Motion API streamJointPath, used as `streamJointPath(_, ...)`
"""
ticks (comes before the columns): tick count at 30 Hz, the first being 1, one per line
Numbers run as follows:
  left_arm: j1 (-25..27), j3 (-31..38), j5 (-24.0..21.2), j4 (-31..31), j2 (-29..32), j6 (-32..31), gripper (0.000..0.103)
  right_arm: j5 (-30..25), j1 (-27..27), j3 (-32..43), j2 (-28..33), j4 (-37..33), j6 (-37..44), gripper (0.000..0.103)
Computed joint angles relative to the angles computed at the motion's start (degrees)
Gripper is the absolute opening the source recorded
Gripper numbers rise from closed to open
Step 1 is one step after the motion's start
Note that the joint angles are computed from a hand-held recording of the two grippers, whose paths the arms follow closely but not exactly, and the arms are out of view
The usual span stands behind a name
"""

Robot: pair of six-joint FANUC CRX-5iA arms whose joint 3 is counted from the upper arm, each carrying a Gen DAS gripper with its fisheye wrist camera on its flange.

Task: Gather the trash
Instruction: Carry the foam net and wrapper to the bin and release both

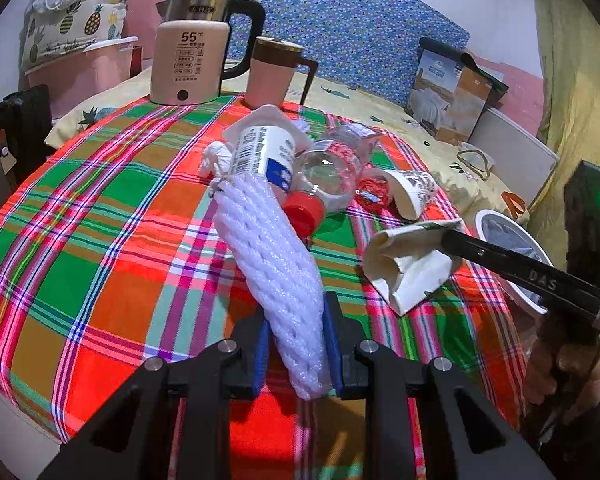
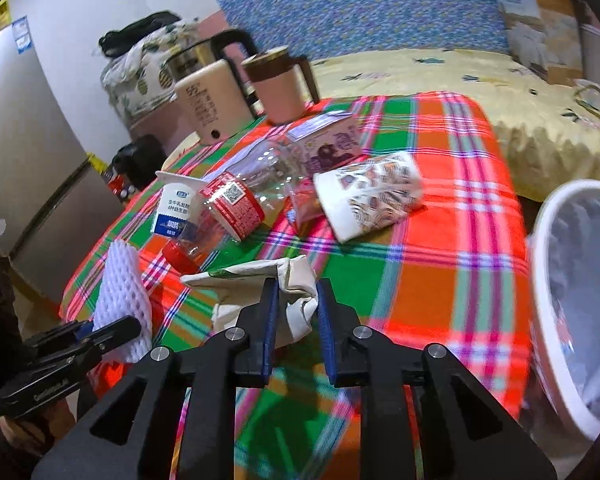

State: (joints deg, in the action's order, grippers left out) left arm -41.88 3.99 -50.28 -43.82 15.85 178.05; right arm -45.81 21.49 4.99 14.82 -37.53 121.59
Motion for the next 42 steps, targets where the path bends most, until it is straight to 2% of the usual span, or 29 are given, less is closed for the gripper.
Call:
streamJointPath(13,-1.52,5.79,0.2,1.29,3.12,-6.0,0.026,3.77,-4.07,-4.35,-4.14,-2.59,-1.23,0.019)
streamJointPath(23,-0.27,13.74,4.47,5.68,8.39,-17.57,0.025,8.87,-8.13,-6.54,-6.56,-2.27,-4.13,0.019)
streamJointPath(30,1.18,21.78,8.18,12.17,14.3,-29.41,0.025,15.59,-9.61,-9.42,-8.11,4.1,-11.5,0.019)
streamJointPath(35,2.26,27.13,10.29,18.28,18.63,-38.28,0.025,21.28,-9.12,-12.34,-8.52,13.47,-21.59,0.02)
streamJointPath(42,3.63,34.39,11.07,27.45,24.74,-49.1,0.026,25.58,-8.13,-15.62,-8.34,25.01,-32.83,0.02)
